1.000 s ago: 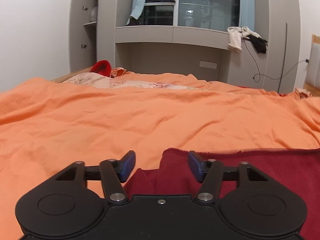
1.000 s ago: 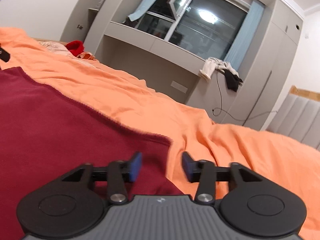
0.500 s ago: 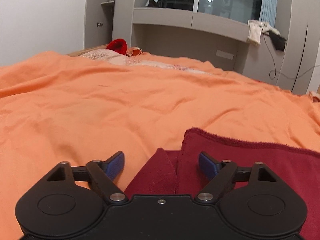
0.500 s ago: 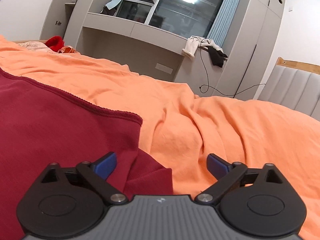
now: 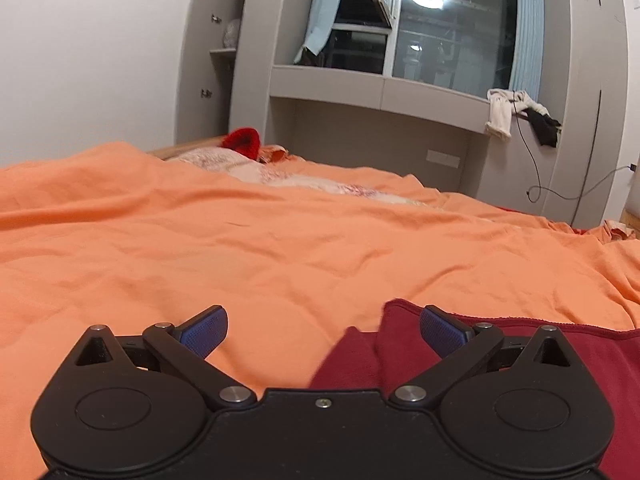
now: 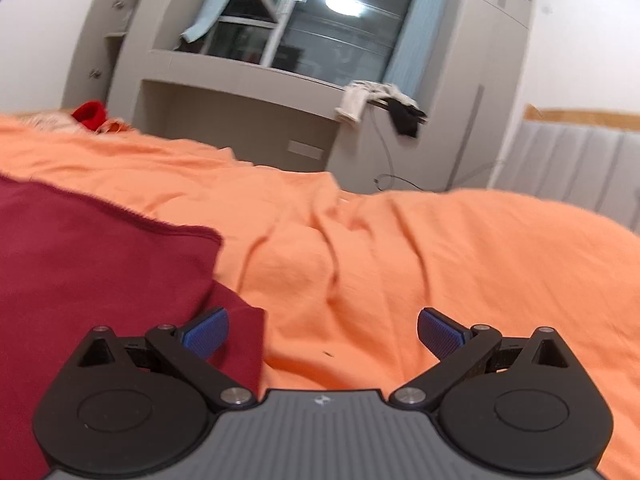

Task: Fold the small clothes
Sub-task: 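Lay the folded hem down and open both grippers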

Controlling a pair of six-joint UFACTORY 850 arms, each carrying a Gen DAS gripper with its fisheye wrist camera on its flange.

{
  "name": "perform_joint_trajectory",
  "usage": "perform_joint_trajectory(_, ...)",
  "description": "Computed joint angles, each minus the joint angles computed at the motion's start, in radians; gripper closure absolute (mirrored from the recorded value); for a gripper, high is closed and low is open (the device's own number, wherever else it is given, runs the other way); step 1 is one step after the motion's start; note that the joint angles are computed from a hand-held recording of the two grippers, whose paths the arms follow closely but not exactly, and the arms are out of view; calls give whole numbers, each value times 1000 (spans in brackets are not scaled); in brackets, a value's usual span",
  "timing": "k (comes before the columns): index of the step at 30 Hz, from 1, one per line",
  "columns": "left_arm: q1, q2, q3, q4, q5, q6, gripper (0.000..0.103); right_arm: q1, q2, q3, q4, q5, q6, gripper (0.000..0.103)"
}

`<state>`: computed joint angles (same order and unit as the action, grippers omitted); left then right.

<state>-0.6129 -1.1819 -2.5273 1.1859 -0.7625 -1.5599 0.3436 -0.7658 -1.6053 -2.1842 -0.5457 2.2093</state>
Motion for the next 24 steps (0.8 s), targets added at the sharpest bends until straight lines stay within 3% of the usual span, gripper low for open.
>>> perform_joint_trajectory(5, -16, 184, 311, 138, 2, -209, 1, -5, 64, 83, -76, -24, 184, 0)
perform_joint_trajectory(10, -48, 304, 531, 258, -4, -333, 1, 6, 119, 154, -173, -53, 326, 0)
perform_joint_trajectory(17, -95, 391, 704, 329, 19, -422, 1, 45, 162, 216, -265, -117, 419, 0)
perform_joint_trajectory(24, -123, 434, 796, 351, 116, -539, 1, 64, 160, 218, -298, -131, 392, 0)
